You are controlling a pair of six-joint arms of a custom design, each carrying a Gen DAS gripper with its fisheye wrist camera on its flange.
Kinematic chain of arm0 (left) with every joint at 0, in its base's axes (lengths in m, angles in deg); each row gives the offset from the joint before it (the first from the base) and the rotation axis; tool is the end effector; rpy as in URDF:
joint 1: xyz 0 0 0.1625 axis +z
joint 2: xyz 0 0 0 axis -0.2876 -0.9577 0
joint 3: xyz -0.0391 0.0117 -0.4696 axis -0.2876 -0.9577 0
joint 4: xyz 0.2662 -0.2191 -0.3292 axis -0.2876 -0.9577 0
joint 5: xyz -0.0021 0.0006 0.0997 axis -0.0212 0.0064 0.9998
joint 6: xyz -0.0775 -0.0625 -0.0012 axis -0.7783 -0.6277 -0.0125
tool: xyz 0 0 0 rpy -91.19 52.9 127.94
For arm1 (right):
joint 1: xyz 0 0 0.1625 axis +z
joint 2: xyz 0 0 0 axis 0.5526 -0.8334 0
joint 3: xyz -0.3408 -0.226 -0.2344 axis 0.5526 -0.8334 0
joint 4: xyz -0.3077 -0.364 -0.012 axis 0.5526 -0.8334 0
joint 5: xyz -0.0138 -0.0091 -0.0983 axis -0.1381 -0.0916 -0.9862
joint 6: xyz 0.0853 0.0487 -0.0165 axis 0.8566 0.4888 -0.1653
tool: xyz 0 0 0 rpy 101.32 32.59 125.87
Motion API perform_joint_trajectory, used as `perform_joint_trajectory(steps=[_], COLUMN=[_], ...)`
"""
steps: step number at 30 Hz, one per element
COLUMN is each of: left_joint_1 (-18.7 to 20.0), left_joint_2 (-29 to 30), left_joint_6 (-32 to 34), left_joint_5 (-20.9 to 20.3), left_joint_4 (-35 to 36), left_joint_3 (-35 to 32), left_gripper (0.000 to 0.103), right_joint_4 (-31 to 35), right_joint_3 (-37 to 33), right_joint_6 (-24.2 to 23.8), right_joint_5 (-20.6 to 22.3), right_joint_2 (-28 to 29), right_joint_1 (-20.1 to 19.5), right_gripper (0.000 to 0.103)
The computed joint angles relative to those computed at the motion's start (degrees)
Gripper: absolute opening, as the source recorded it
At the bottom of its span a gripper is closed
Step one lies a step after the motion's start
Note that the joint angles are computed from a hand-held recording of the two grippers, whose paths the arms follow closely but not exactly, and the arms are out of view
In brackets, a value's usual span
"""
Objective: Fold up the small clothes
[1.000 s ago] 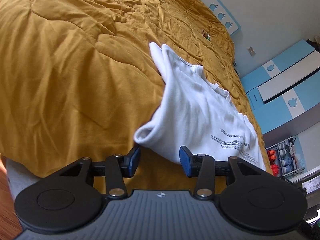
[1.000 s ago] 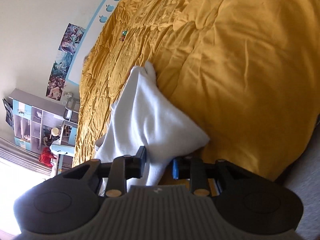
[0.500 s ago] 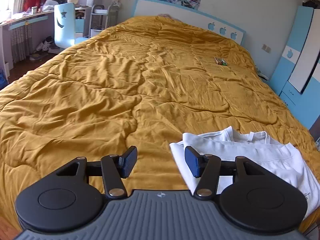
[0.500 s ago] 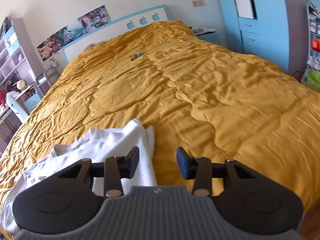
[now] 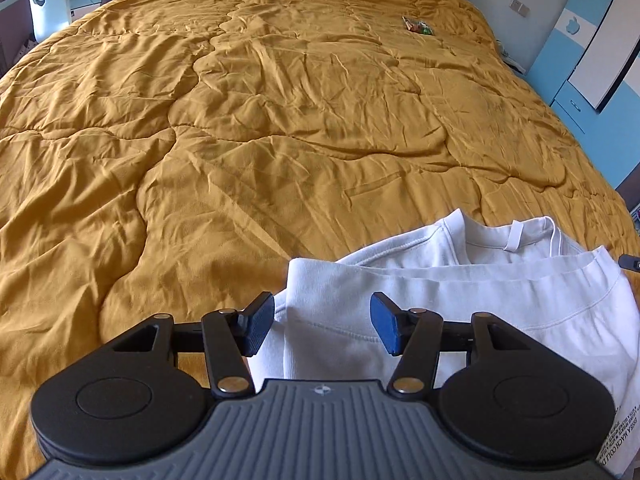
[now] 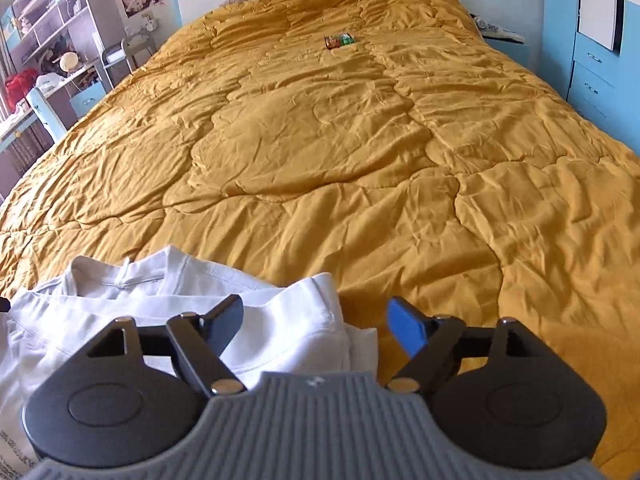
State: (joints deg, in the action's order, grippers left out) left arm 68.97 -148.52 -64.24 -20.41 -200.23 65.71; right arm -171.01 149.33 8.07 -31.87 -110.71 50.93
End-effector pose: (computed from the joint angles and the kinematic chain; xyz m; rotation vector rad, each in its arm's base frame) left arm -0.2235 -0.6003 0.1683 0.4893 2.5625 -0.5936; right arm 0.0325 -0.5611 0.3572 0.1004 -2.3066 0.9302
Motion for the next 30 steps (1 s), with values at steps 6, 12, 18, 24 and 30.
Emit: perform_joint_trajectory(steps=[6, 12, 18, 24, 30], left_joint_1=[2.05, 3.41, 1.72, 0.06, 0.6], left_joint_2=[2.3, 3.52, 2.67, 0.99, 0.63], left_joint_6=[0.04, 2.57, 4.82, 7.85, 4.85], left_joint_5=[-1.65, -7.02, -4.61, -3.04, 0.92], left_joint_4=[-1.28, -1.61, -4.33, -6.03, -6.37], left_joint_3=[-2.03, -3.32, -1.75, -1.27, -0.89], left_gripper=[0.066, 0.042, 0.017, 0.011, 0.0], right_joint_4=[0.22, 3.19, -8.9, -16.32, -17.35], right_joint_3=[-3.06, -3.44, -1.16, 0.17, 0.73], right_joint_6=[-4.98, -5.84, -15.05, -18.9, -17.44], right_joint_5=[-3.66, 1.45, 0.9, 4.42, 7.21], right_joint_2=[4.32, 3.94, 5.63, 5.22, 4.58], right_joint_1=[-1.11, -2.43, -0.42, 0.24, -0.31], right_gripper=[0.076, 0.019, 0.008, 0.007, 0.007])
